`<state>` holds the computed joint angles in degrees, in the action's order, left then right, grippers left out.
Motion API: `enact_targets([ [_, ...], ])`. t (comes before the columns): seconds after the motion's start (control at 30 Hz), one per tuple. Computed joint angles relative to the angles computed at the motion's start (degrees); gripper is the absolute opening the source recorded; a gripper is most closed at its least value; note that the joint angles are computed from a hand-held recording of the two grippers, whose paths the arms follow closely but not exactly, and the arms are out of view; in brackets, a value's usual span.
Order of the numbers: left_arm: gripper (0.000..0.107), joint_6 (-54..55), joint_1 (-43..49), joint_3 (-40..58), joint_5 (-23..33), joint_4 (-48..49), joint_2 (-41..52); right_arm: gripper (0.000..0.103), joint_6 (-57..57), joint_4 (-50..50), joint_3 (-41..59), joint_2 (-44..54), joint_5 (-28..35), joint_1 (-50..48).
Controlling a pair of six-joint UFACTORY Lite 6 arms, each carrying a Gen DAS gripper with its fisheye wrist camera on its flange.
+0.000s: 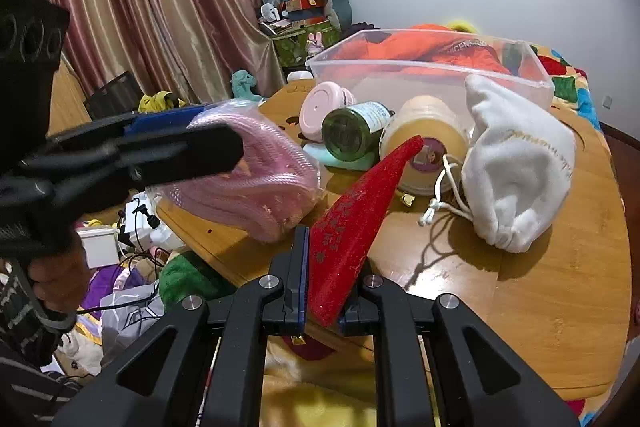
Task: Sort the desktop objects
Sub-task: 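Lift the bagged pink rope with the left tool while the right tool lifts the red pouch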
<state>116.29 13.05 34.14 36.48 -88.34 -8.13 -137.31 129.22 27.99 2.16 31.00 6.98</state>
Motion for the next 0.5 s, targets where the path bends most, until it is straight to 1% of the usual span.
enact_targets([
  [0.07,0.037,5.2,-2.3,-2.0,-5.8,-5.4,-2.3,0.009,0.5,-0.8,0.2,0.9,1.0,-0.7],
  [0.1,0.038,7.0,-2.9,-2.3,-7.2,-7.1,-2.0,0.009,0.9,-1.3,0.4,1.4,1.5,-1.0],
  [0.13,0.038,11.2,-3.8,-3.5,-9.8,-11.2,-2.7,0.009,1.0,-1.4,0.7,1.9,1.8,-1.0],
  [0.17,0.038,14.5,-3.1,-4.4,-10.0,-13.8,-3.1,0.009,0.9,-1.4,0.8,2.5,2.1,-1.1],
  [0.2,0.04,15.5,-2.0,-5.0,-8.7,-14.0,-3.3,0.009,0.5,-1.1,1.0,3.0,2.1,-0.9],
  [0.27,0.044,13.9,-0.2,-4.7,-6.2,-11.5,-2.3,0.009,-0.3,-0.5,1.2,4.0,2.4,-0.6],
  [0.33,0.044,15.8,-1.5,-4.9,-7.0,-13.7,-2.0,0.009,-0.4,-0.1,1.3,4.6,2.5,-0.2],
  [0.4,0.044,12.0,-2.9,-4.0,-6.2,-10.2,-2.1,0.009,-0.4,0.4,1.4,4.7,2.3,0.1],
  [0.43,0.044,7.1,-3.6,-3.2,-4.3,-5.4,-2.3,0.009,-0.4,0.7,1.3,4.5,2.3,0.2],
  [0.47,0.036,3.8,-4.6,-2.7,-3.7,-2.5,-2.6,0.009,-0.6,1.4,0.8,4.0,2.2,0.6],
  [0.5,0.031,2.3,-7.0,-3.2,-5.2,-2.0,-4.7,0.009,-0.3,1.5,1.1,4.1,2.0,0.9],
])
